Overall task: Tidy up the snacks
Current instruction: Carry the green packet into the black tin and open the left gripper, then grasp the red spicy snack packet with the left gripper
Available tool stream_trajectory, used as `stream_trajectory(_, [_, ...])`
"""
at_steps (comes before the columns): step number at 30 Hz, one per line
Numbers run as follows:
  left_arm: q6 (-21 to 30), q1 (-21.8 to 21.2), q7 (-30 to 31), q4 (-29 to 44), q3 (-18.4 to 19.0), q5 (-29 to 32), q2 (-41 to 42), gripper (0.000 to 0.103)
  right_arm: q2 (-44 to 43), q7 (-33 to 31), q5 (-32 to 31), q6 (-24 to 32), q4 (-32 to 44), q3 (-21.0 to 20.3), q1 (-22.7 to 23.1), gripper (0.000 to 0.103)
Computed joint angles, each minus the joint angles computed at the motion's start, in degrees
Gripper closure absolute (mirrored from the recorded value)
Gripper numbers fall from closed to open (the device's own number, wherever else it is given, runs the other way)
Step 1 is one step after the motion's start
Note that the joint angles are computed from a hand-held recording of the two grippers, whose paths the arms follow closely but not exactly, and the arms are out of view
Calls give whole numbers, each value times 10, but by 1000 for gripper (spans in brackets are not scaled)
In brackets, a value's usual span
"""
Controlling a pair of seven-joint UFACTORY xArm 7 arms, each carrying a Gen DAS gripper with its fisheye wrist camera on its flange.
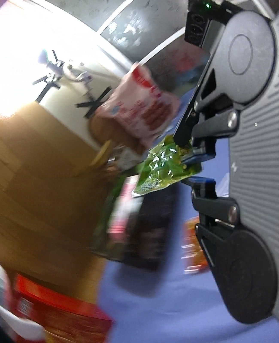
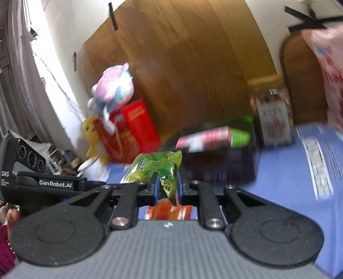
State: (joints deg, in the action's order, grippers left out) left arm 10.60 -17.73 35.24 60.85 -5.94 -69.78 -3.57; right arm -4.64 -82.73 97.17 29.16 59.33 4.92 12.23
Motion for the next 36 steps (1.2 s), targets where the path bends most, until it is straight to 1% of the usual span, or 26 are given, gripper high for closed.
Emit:
stream_trajectory(3, [5,23,-47,84,6,72,70,88,81,24,-30,-18,102,6,0,83])
stream_trajectory(6, [13,47,-112,157,8,143,139,87,171,101,-121,-37,213,20,-1,83])
stream_trajectory(8, [26,52,-173,195,17,198,178,81,220,147,-190,-46,268,27,0,83])
stream_trajectory(9, [32,52,-202,210,23,226,193,75,237,173,-222,-45,287,28,1,82])
stream_trajectory(11, [30,48,-241,218,30,273,208,66,269,222,-282,-35,321,29,2,78])
stream_trajectory(12, [24,49,-250,219,29,289,212,59,277,226,-294,-43,327,33,1,77])
stream_trajectory(13, [12,47,-261,213,29,306,212,54,279,215,-291,-61,326,42,-2,76])
stream_trajectory(14, [-2,45,-273,205,30,322,208,52,278,200,-282,-80,322,53,-7,75])
stream_trajectory(15, [-19,44,-283,193,30,337,202,52,273,175,-257,-93,315,70,-19,75])
stream_trajectory(17, [-37,60,-278,178,12,342,189,50,260,132,-202,-95,299,101,-51,75])
stream_trajectory(19, [-50,68,-291,157,4,358,169,50,231,89,-148,-99,267,115,-69,75])
stream_trajectory(21, [-73,94,-274,118,-28,339,137,50,187,37,-80,-94,220,111,-76,75])
stream_trajectory(22, [-84,117,-242,92,-57,305,115,50,168,20,-54,-83,199,105,-78,75])
stream_trajectory(23, [-91,130,-215,65,-74,274,92,50,142,5,-31,-62,166,98,-82,75])
stream_trajectory(24, [-94,132,-188,40,-81,241,72,50,126,6,-27,-41,144,89,-82,75])
stream_trajectory(25, [-96,128,-150,14,-83,192,51,50,114,16,-34,-27,124,82,-78,73])
stream_trajectory(26, [-92,121,-131,-5,-79,161,36,50,101,34,-51,-14,102,74,-73,71])
stream_trajectory(27, [-86,113,-128,-29,-73,143,22,50,90,54,-72,-7,81,66,-67,71])
stream_trajectory(30, [-70,90,-148,-76,-53,123,0,50,92,99,-115,-19,54,50,-39,71])
stream_trajectory(32, [-65,73,-155,-95,-39,98,-4,50,106,160,-153,-8,57,40,-28,71])
stream_trajectory(33, [-58,63,-143,-98,-30,72,-3,50,116,177,-162,-6,63,38,-25,71])
stream_trajectory(34, [-52,52,-130,-99,-20,47,-2,50,127,188,-169,-20,71,40,-18,71])
stream_trajectory(35, [-54,44,-135,-101,-15,47,2,51,139,195,-176,-38,79,44,-12,71])
stream_trajectory(36, [-59,39,-152,-104,-13,62,6,55,147,195,-178,-47,85,47,-10,71])
